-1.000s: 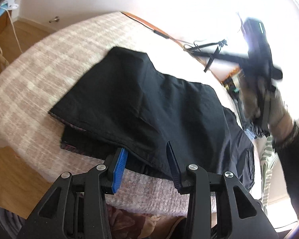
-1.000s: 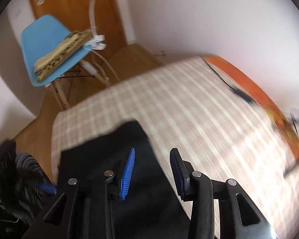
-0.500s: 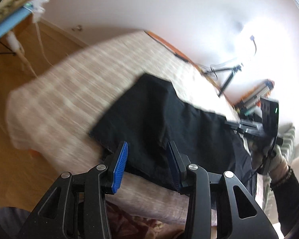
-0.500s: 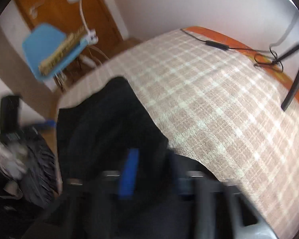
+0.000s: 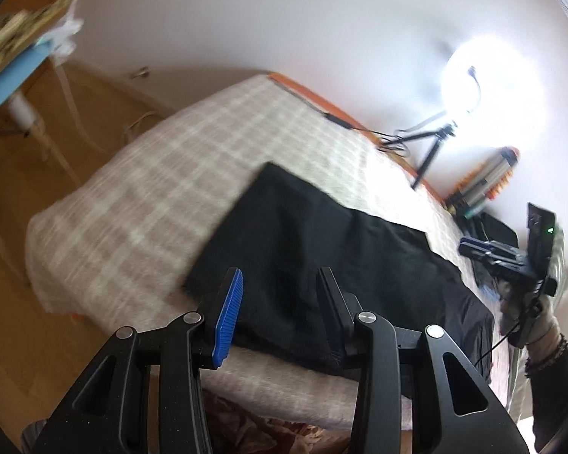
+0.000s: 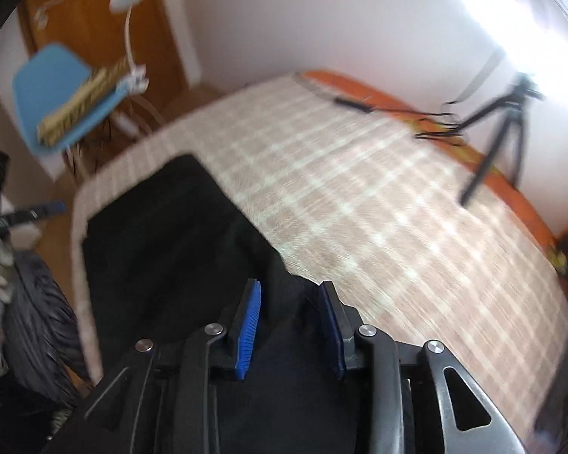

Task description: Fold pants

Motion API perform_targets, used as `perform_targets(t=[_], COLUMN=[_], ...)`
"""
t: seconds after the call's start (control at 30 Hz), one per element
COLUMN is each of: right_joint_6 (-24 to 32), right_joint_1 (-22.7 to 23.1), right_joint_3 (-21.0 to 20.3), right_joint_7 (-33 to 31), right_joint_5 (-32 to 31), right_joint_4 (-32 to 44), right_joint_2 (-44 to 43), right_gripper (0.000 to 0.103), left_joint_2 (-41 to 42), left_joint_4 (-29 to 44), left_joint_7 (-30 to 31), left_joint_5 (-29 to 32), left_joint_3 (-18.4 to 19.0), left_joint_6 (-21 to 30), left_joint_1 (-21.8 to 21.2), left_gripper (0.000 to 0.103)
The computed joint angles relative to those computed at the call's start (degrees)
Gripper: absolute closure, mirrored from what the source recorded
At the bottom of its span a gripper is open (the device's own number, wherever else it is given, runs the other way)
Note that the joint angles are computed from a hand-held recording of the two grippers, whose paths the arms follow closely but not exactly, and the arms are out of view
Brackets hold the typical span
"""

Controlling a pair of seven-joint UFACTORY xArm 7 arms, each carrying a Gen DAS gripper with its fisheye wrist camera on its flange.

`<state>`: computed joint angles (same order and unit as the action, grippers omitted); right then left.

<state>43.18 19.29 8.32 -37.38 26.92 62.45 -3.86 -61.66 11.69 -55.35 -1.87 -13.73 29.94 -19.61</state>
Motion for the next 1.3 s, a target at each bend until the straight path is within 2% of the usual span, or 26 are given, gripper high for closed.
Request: perform_targets(t=[0.17, 0.3, 0.37, 0.5, 0.63, 0.77, 0.93, 1.03, 1.3], right_joint_6=[-0.4, 0.2, 0.6, 2.7, 5.8, 9.4, 14.0, 15.5, 20.6], right_joint_1=[-2.8, -6.0, -8.6, -13.7, -18.6, -20.9, -22.6, -23.9, -27.7], right_joint_3=[-3.9, -6.8, -8.3, -13.0, -17.8, -22.3, -24.2, -23.7, -23.4], right_joint_7=[2.7, 7.4, 11.2, 14.0, 14.8, 11.7, 8.1, 6.6, 7.1], right_joint_5=[0.3, -2.4, -4.8, -8.3, -10.3, -8.7, -5.8, -5.3, -3.5], right_joint_4=[-8.4, -14.0, -17.3, -22.5, -24.9, -25.4, -26.1, -27.1, -28.6], right_joint_2=[-12.7, -21.4, -25.7, -32.1, -33.6, -32.7, -31.5, -30.4, -30.6], right_gripper=[0.061, 0.048, 0.048, 0.048, 0.048, 0.048, 0.048, 0.048, 0.048], left_joint_2=[9.0, 16.7, 21.2, 29.7, 38.8, 47.7, 57.2, 62.4, 69.9], left_joint_4=[5.6, 10.6, 13.5, 18.7, 24.8, 31.3, 38.7, 42.9, 49.5], left_joint_7=[3.3, 6.0, 7.5, 10.4, 13.3, 16.1, 21.2, 24.5, 26.9], left_joint_5=[1.1, 1.6, 2.0, 2.0, 2.2, 2.9, 1.6, 0.5, 2.7], left_joint_3=[-1.3, -2.4, -3.3, -4.1, -5.2, -6.3, -6.2, -6.4, -5.9], left_joint_6=[-5.1, -8.7, -10.8, -14.6, -16.7, -17.4, -16.3, -15.1, -10.8], left_joint_1=[-1.8, -3.7, -4.7, -7.5, -10.2, -12.8, -16.6, -18.3, -21.1], left_gripper=[0.064, 0.064, 0.064, 0.062, 0.062, 0.062, 0.062, 0.062, 0.062])
